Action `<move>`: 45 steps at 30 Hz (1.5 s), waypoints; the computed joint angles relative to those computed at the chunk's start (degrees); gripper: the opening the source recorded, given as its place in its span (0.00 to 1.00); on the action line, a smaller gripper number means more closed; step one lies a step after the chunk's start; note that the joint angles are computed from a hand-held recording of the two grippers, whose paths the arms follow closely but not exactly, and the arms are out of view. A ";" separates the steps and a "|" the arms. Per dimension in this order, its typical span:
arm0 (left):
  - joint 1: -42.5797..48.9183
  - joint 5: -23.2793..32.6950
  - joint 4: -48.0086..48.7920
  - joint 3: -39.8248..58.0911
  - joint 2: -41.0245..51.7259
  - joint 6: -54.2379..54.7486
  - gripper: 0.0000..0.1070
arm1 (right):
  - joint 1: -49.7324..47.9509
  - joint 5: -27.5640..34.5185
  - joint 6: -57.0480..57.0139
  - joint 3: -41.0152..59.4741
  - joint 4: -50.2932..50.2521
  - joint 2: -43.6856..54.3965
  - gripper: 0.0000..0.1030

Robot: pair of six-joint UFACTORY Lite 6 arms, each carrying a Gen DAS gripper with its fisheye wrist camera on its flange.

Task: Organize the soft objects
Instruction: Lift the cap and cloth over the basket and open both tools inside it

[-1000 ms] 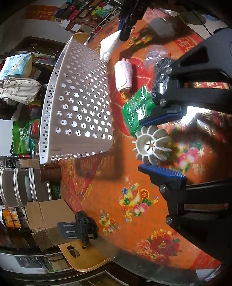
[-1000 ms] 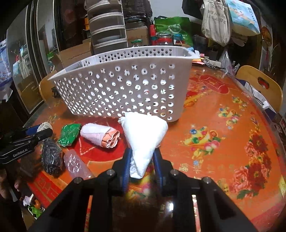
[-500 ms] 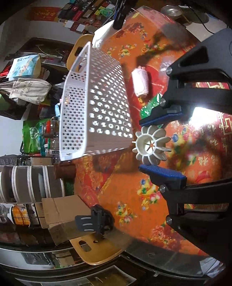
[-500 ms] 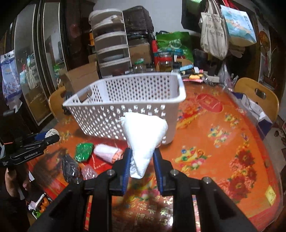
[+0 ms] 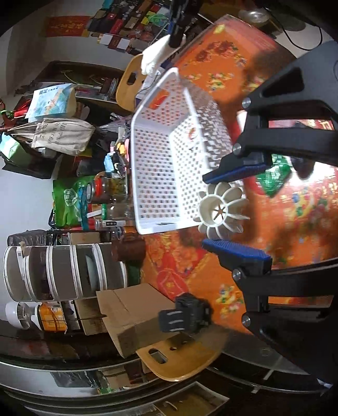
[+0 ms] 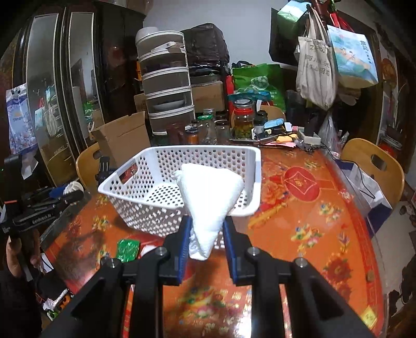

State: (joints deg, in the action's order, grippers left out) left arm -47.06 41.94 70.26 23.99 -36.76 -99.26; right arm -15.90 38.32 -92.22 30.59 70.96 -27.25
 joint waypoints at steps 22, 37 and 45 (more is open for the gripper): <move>25.80 -12.40 -37.30 59.59 54.77 51.60 0.38 | 23.78 -20.90 37.77 36.35 -32.07 40.81 0.23; 26.14 -8.44 -46.11 74.76 75.03 59.19 0.38 | 28.78 -22.46 59.97 42.20 -54.57 51.54 0.23; 26.72 -7.50 -50.45 76.74 77.85 63.32 0.38 | 29.82 -20.36 67.35 44.83 -61.88 54.20 0.23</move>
